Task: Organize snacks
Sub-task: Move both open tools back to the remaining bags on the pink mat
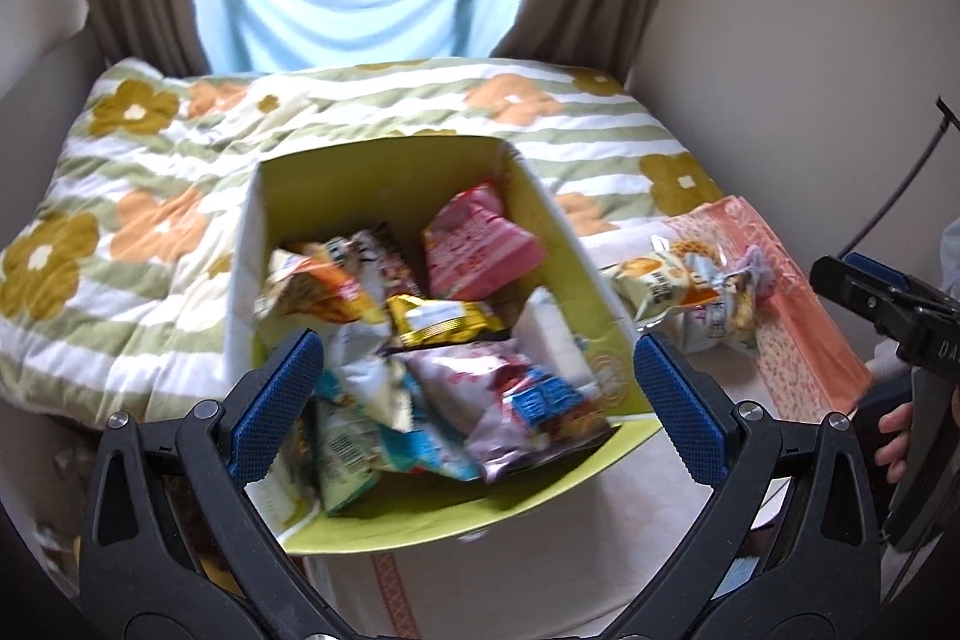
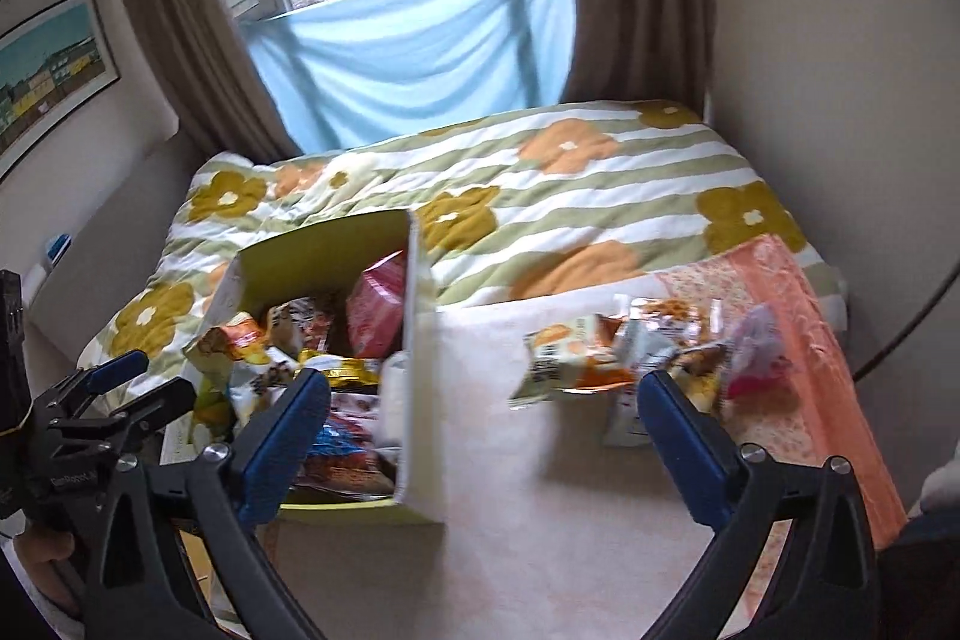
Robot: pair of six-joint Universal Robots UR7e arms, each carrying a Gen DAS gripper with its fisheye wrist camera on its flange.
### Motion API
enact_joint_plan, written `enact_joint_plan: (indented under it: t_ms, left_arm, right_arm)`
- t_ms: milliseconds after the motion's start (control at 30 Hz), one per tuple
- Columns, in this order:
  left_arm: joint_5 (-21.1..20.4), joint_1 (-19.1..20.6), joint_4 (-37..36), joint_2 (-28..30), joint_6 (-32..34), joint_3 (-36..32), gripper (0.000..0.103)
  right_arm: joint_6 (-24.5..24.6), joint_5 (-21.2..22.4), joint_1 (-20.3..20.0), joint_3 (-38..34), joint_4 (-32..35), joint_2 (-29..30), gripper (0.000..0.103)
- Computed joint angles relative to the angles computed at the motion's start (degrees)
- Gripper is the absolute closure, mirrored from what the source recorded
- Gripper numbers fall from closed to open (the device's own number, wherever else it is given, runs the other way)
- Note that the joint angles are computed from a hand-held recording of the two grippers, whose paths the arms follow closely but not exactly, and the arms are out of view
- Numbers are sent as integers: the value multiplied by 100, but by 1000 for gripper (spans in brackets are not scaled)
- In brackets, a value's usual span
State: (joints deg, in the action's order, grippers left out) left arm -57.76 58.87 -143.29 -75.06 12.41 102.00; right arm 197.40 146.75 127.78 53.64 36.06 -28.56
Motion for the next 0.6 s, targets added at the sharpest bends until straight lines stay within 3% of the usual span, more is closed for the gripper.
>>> enact_joint_plan:
  t_ms: [133, 333, 600]
  left_arm:
    - [-7, -198, -82, 184, -186, 37, 0]
    - [79, -533, -237, 672, -623, -52, 0]
    - [286, -903, 287, 1843, -1383, -861, 0]
  right_arm:
    - [273, 109, -119, 487, 193, -435, 1]
    - [70, -169, -426, 1274, 16, -1151, 1]
    - [-86, -1289, -1170, 2150, -101, -1886, 1]
